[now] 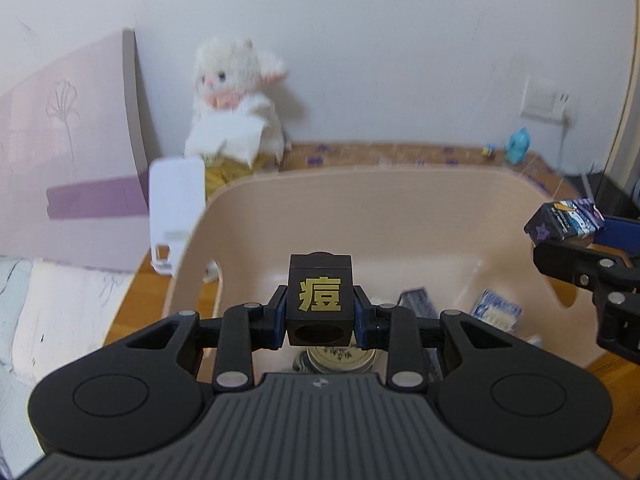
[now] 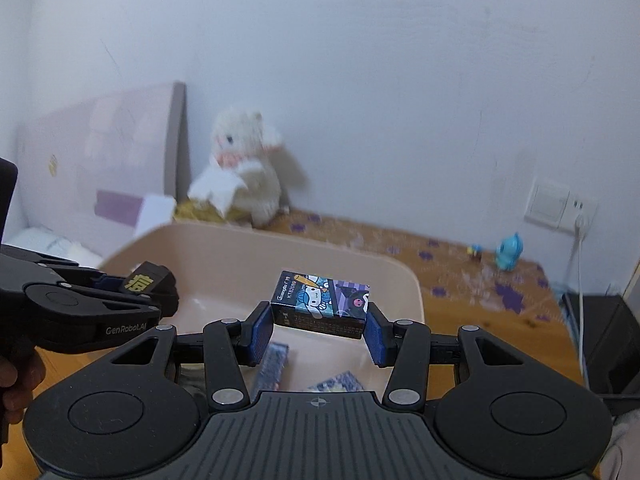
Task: Organize objects
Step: 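Lower both boxes into the basket and open both tools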
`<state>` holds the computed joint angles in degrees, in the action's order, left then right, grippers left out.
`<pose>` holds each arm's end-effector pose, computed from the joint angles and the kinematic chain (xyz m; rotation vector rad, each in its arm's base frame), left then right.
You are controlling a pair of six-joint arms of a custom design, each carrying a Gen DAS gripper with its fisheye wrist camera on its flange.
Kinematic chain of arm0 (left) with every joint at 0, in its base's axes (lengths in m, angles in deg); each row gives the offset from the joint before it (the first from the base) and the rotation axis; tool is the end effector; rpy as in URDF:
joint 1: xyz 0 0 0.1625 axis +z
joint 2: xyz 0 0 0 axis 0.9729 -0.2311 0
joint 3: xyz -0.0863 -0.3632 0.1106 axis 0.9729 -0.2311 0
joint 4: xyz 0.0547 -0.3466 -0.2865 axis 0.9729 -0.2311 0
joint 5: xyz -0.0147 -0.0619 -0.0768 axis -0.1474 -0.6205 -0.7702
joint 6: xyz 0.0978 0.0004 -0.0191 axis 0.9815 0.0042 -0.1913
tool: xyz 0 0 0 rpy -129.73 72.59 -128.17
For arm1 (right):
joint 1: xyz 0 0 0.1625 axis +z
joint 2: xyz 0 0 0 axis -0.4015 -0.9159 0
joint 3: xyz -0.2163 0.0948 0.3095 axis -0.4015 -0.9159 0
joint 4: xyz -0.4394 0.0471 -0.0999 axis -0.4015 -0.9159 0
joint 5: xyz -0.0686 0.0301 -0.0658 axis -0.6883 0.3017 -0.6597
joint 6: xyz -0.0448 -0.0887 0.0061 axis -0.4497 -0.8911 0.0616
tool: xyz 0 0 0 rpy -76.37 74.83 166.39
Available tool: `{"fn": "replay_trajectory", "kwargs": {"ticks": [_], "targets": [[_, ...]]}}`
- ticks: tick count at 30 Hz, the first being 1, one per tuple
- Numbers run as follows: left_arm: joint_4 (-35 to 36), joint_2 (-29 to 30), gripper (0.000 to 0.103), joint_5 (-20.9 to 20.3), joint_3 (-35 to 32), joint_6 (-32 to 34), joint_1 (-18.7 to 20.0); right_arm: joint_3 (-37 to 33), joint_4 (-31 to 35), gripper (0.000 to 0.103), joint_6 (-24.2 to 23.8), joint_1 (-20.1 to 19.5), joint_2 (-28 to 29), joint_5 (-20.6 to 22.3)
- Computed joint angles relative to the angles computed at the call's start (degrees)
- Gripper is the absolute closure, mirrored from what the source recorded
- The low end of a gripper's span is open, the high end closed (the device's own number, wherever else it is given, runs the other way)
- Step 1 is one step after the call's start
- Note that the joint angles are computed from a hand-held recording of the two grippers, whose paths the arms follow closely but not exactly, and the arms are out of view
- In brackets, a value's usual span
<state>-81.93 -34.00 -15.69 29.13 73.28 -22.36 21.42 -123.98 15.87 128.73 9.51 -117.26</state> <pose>-0.2374 -0.7013 0.2205 0.4436 2.1277 -0.9610 0.2810 -0.6784 0.1479 0.9024 -2.2182 1.0252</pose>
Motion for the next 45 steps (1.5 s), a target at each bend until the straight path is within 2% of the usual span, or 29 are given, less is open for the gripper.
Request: {"fn": "replay_trajectory", "kwargs": {"ticks": [7, 10, 14, 15, 16, 17, 18, 20, 23, 25, 27, 36, 45], "targets": [[16.6, 1.1, 0.069, 0.3, -4.3, -10.1, 2.1, -4.3, 5.4, 0.058, 1.2, -1.0, 3.5, -4.1], [21.6, 1.0, 0.069, 0.2, -4.9, -13.1, 2.4, -5.8, 9.1, 0.058, 2.5, -1.4, 4.4, -5.9], [23.6, 0.7, 0.069, 0.1, -5.4, -14.6, 2.6, -6.0, 6.7, 0.056, -0.9, -1.1, 5.5, -7.7], [24.2, 0.6, 0.066, 0.1, -5.5, -15.0, 2.5, -5.9, 7.0, 0.05, -0.8, -1.0, 5.3, -7.9], [24.5, 0.6, 0.052, 0.4, -5.5, -15.1, 2.4, -5.7, 6.7, 0.048, -0.8, -1.0, 5.2, -7.8], [24.6, 0.4, 0.045, 0.9, -5.5, -15.3, 2.2, -5.6, 6.5, 0.045, -0.7, -0.9, 5.1, -7.6], [23.0, 0.2, 0.041, 0.8, -5.0, -14.2, 1.9, -5.6, 4.2, 0.043, -0.4, -0.7, 5.5, -8.4], [21.4, -0.4, 0.039, 0.9, -4.3, -13.5, 1.4, -4.5, 2.4, 0.031, -0.5, -0.5, 4.8, -7.6], [18.2, -1.5, 0.025, 1.6, -2.7, -11.9, 0.3, -2.6, -1.1, 0.019, -1.4, -0.2, 3.5, -6.1], [14.4, -2.1, 0.017, 2.9, -1.5, -9.5, -0.6, -1.5, -2.8, 0.012, -1.7, 0.2, 2.6, -5.8], [12.2, -2.7, 0.013, 3.7, -0.7, -8.4, -1.3, 0.0, -3.9, 0.007, -1.3, 0.5, 1.3, -5.0], [6.1, -8.3, 0.011, 3.9, 6.8, -8.3, -3.9, 8.1, -6.5, 0.002, 4.2, 1.2, -5.1, -1.9], [4.1, -15.9, 0.011, 4.1, 17.4, -10.0, -7.0, 15.7, -7.4, 0.0, 6.2, 2.0, -9.9, -1.6]]}}
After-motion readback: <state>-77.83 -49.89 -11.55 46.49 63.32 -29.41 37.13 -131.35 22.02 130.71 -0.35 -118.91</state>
